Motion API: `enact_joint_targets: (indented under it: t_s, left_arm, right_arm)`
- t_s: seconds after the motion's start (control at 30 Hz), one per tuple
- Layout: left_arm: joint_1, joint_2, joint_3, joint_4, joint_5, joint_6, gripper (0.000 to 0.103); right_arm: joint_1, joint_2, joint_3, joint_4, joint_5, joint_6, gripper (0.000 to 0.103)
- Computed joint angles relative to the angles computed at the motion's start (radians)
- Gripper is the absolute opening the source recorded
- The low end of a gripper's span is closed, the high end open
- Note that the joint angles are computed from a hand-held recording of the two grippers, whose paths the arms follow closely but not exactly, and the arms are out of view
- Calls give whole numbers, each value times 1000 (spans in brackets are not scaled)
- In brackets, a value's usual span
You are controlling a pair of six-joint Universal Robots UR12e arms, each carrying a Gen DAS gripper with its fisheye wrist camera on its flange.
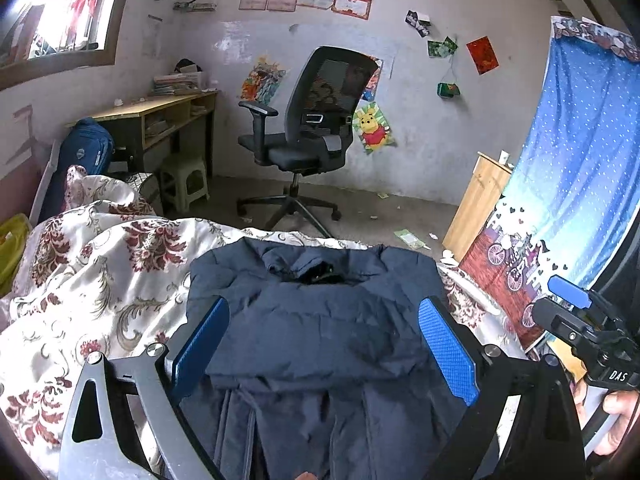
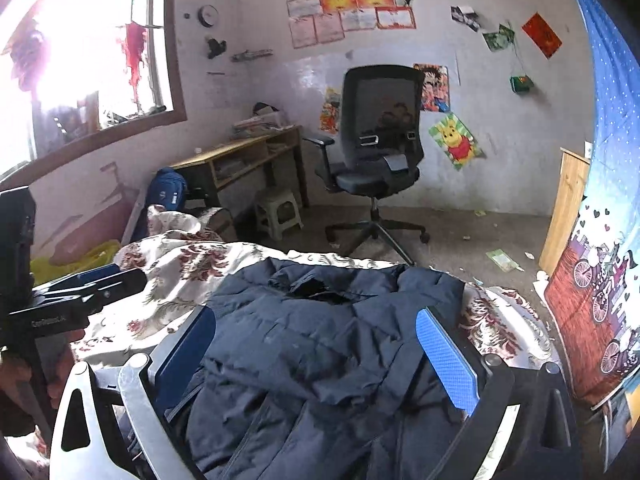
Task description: Fold large clothes
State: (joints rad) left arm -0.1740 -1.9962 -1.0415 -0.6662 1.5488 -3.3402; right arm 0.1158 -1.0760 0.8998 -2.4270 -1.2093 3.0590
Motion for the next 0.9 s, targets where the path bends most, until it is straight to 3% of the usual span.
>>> enact_joint_targets:
  t_s: [0.2,0.5,0.9]
  left_arm:
    - [-6,68,-138,93,30,36,93]
    - [-4,148,-287,136,33,64,93]
    - [-9,211,-407,131,52,132,93]
  right_arm:
    - [6,-80,166,-121,2,73,102]
    - [10,-153,292,-165,-35,96,103]
    - [8,-212,396,-115,-51,36,103]
